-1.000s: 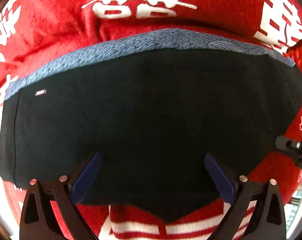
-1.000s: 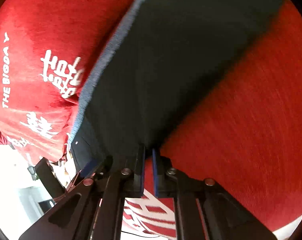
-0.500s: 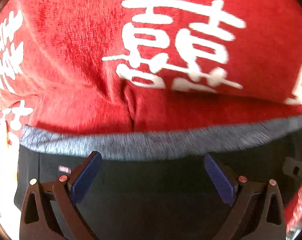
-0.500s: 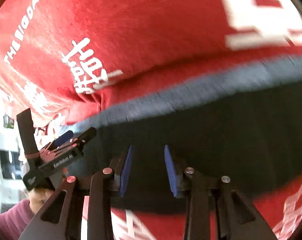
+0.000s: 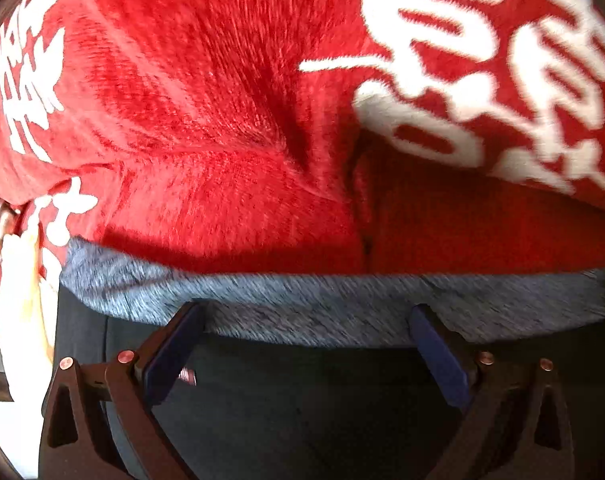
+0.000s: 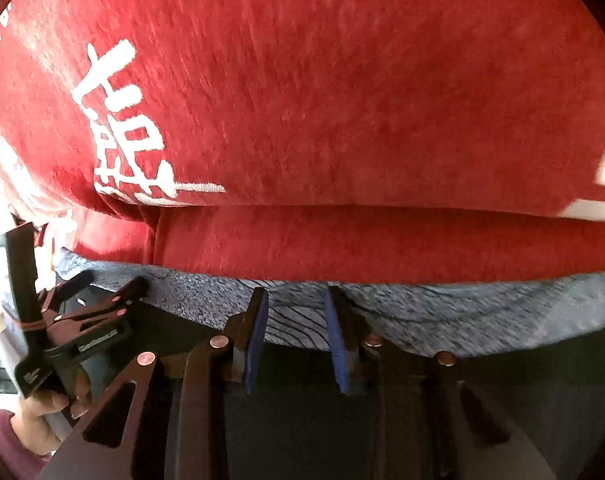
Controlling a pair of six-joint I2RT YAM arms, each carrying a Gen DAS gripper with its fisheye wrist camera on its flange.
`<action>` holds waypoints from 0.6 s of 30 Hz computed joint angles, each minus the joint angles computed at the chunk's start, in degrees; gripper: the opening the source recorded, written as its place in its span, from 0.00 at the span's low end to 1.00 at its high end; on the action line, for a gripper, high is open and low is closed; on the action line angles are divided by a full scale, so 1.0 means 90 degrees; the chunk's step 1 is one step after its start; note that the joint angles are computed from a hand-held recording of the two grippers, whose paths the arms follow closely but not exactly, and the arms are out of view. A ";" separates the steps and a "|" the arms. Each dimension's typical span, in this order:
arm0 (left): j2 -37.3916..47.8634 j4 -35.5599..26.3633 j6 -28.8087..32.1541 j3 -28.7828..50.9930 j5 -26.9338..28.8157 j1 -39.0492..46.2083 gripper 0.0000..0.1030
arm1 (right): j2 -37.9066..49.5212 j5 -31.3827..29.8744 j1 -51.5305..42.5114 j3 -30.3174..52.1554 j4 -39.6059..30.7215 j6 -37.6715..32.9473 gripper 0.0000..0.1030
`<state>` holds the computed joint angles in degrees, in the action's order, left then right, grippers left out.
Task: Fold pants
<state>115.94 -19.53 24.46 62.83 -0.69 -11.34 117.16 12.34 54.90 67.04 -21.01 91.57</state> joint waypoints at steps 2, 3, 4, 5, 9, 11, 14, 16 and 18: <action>-0.0382 -0.0293 0.0227 -0.0318 0.0355 0.0136 1.00 | -0.0274 0.0088 0.0193 -0.0180 0.0103 0.0139 0.33; -0.0607 -0.0327 0.0372 -0.0552 0.0436 0.0168 1.00 | -0.0434 0.0165 0.0405 -0.0220 -0.0018 0.0356 0.33; -0.0924 -0.0371 0.0591 -0.0863 0.0555 0.0213 1.00 | -0.0510 0.0207 0.0586 -0.0148 -0.0275 0.0529 0.33; -0.1211 -0.0415 0.0793 -0.1145 0.0661 0.0262 1.00 | -0.0548 0.0254 0.0769 -0.0052 -0.0570 0.0683 0.33; -0.2088 -0.0620 0.1351 -0.2203 0.0746 0.0337 1.00 | -0.0299 0.0456 0.1729 0.0915 -0.2475 0.1632 0.33; -0.2258 -0.0461 0.1507 -0.2681 0.0520 0.0303 1.00 | -0.0006 0.0120 0.2074 0.1189 -0.2974 0.2105 0.33; -0.2547 -0.0459 0.1606 -0.2966 0.0685 0.0564 1.00 | 0.0003 0.0124 0.2556 0.0997 -0.2741 0.2835 0.33; -0.2526 -0.0548 0.1745 -0.2944 0.0745 0.0751 1.00 | -0.0003 -0.0068 0.2594 0.1154 -0.2822 0.2792 0.33; -0.2587 -0.0438 0.1975 -0.3050 0.0759 0.0899 1.00 | -0.0164 0.0063 0.2752 0.0997 -0.2546 0.3098 0.33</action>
<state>92.66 -23.47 42.23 35.37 6.14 -3.25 115.68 12.91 79.66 76.01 -43.93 119.46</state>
